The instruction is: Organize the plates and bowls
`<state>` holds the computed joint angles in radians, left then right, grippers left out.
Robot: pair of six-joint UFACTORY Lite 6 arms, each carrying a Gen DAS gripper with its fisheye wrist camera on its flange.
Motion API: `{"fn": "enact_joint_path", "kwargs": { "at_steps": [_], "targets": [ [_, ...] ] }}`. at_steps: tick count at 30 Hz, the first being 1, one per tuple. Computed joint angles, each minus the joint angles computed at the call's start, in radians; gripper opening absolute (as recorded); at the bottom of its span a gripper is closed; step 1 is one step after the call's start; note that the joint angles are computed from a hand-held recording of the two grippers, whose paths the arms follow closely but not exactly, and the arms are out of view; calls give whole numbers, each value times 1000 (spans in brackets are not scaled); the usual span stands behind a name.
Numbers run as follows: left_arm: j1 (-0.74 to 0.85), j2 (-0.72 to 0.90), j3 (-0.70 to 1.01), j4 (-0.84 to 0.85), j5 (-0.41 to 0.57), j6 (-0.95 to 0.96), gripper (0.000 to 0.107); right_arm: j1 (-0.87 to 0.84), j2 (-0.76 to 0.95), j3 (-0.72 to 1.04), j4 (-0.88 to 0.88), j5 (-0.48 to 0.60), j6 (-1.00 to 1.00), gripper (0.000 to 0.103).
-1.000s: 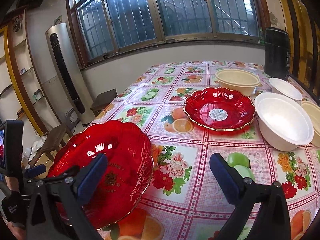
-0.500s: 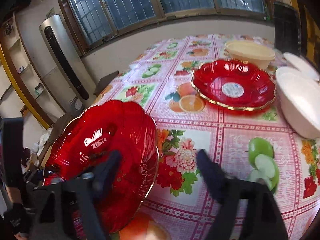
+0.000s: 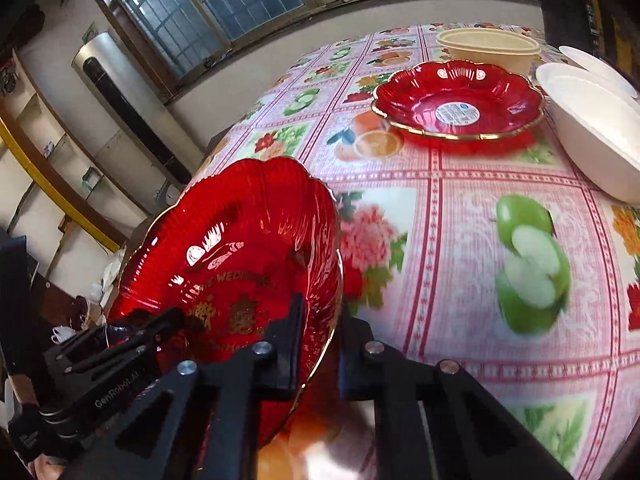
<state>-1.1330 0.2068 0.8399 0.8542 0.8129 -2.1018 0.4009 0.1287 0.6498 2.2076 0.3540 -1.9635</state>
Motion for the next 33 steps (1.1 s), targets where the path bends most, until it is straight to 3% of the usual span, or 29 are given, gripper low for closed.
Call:
{"fn": "enact_joint_path", "kwargs": {
  "at_steps": [7, 9, 11, 15, 18, 19, 22, 24, 27, 33],
  "targets": [
    [-85, -94, -101, -19, 0, -85, 56, 39, -121, -117, -102, 4, 62, 21],
    [-142, -103, -93, -45, 101, -120, 66, -4, -124, -116, -214, 50, 148, 21],
    [-213, -117, -84, -70, 228, -158, 83, -84, -147, -121, -298, 105, 216, 24],
    [-351, -216, -71, -63, 489, -257, 88, -264, -256, -134, -395, 153, 282, 51],
    [-364, -257, -2, 5, 598, -233, 96, -375, -213, -58, -416, 190, 322, 56],
    [-346, -271, 21, 42, 592, -214, 101, -409, -163, -12, -414, 220, 336, 57],
    [-234, -278, 113, 127, 495, -119, 103, -446, 7, 138, -418, 271, 425, 60],
    [-117, -226, 206, 143, 349, -28, 103, -439, 137, 243, -413, 301, 476, 60],
    [33, -105, 343, 110, 172, 71, 103, -416, 289, 366, -400, 336, 529, 60],
    [231, 233, 713, -120, 6, 356, 103, -452, 423, 490, -344, 311, 586, 60]
  ]
}}
